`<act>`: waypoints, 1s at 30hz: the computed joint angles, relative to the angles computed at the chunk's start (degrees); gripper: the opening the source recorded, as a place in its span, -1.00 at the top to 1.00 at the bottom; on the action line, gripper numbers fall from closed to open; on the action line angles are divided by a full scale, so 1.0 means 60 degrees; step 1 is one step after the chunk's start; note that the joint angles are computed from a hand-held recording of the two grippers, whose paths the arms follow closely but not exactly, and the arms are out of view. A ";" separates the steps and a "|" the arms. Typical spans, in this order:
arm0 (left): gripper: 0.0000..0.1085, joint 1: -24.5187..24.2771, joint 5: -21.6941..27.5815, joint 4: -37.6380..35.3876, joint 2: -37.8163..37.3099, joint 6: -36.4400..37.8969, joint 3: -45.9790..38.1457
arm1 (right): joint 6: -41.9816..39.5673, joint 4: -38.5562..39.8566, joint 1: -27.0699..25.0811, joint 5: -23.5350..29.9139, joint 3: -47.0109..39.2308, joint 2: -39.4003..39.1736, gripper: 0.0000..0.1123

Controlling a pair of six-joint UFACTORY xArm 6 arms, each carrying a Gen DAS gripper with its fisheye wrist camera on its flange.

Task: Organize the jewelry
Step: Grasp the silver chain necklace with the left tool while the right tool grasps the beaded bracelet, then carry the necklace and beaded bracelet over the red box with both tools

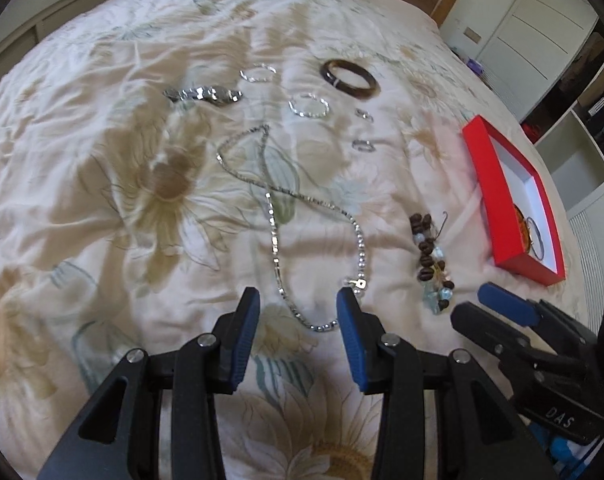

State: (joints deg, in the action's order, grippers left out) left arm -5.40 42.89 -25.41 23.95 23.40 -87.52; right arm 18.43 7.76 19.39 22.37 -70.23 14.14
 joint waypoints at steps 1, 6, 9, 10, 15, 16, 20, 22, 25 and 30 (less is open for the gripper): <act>0.30 0.0013 0.0009 0.0047 0.0104 -0.0084 -0.0085 | -0.0080 0.0061 -0.0012 0.0035 -0.0075 0.0089 -0.02; 0.30 0.0085 0.0075 0.0408 0.0782 -0.0476 -0.0850 | -0.0585 0.0462 -0.0061 0.0220 -0.0460 0.0501 0.05; 0.30 0.0037 0.0276 0.0716 0.1294 -0.0665 -0.1502 | -0.1031 0.0931 -0.0081 0.0346 -0.0837 0.0846 0.05; 0.31 0.0006 0.0306 0.0842 0.1426 -0.0744 -0.1664 | -0.1132 0.1064 -0.0097 0.0396 -0.0978 0.0969 0.06; 0.42 -0.0044 0.0359 0.1015 0.1824 -0.0817 -0.2134 | -0.1398 0.1570 -0.0206 0.0557 -0.1492 0.1454 0.08; 0.46 -0.0039 0.0360 0.1025 0.1873 -0.0804 -0.2187 | -0.1487 0.1709 -0.0228 0.0582 -0.1604 0.1567 0.08; 0.61 -0.0038 0.0225 0.0999 0.1977 -0.0704 -0.2241 | -0.1843 0.2456 -0.0316 0.0583 -0.1901 0.1906 0.09; 0.70 -0.0050 0.0076 0.0984 0.1900 -0.0592 -0.2101 | -0.1923 0.2654 -0.0342 0.0566 -0.1990 0.1994 0.16; 0.84 -0.0012 0.0120 0.0759 0.1804 -0.0385 -0.2033 | -0.1966 0.2607 -0.0346 0.0628 -0.2074 0.2054 0.55; 0.96 0.0169 0.0403 0.0171 0.1455 -0.0050 -0.1801 | -0.2044 0.2769 -0.0260 0.0605 -0.1706 0.1699 0.71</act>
